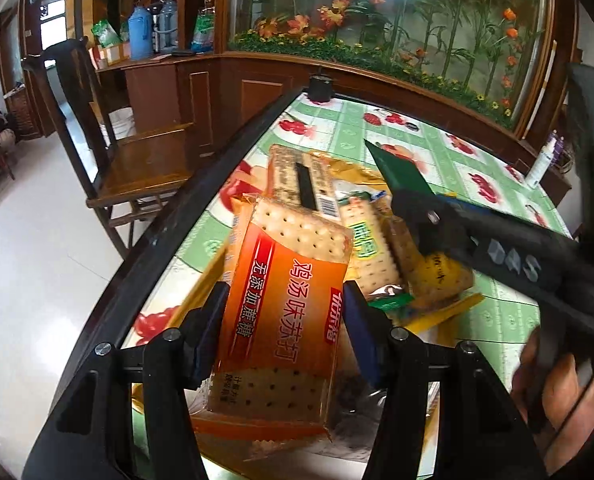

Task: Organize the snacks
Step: 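Hold orange pack over tray with left tool while right brings green pack beside it, then lower orange pack into tray with left tool while right releases green pack there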

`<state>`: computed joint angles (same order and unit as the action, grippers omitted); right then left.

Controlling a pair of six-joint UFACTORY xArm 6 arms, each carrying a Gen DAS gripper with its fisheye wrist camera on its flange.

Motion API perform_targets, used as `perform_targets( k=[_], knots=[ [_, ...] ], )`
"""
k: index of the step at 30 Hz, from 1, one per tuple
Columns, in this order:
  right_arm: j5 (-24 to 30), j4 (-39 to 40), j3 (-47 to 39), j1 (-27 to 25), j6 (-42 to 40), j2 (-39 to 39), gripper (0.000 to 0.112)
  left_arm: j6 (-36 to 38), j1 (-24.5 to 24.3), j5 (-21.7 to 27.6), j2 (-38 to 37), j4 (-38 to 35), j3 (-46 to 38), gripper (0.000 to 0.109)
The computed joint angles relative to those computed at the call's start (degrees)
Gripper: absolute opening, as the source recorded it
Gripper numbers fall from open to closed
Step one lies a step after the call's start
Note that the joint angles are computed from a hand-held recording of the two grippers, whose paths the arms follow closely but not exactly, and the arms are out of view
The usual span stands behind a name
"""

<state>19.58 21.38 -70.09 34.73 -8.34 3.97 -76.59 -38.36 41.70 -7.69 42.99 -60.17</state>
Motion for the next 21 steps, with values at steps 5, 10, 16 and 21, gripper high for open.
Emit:
perform_targets(
  k=[5, 10, 16, 21],
  knots=[
    [3.7, 0.9, -5.9, -1.1, -0.1, 4.5, 0.045, 2.4, 0.2, -1.2, 1.8, -2.3, -1.4, 0.055],
    [4.9, -2.3, -9.2, -0.8, 1.8, 7.7, 0.046, 4.0, 0.1, -0.5, 2.4, -3.6, -2.3, 0.055],
    [6.7, -0.4, -10.7, -1.3, 1.2, 9.2, 0.055, 4.5, 0.1, -1.1, 1.7, -4.5, -2.1, 0.055],
    [1.7, 7.8, -4.3, -1.6, -3.1, 3.3, 0.064, 4.2, -0.5, -0.9, 2.0, -3.2, -3.3, 0.055]
  ],
)
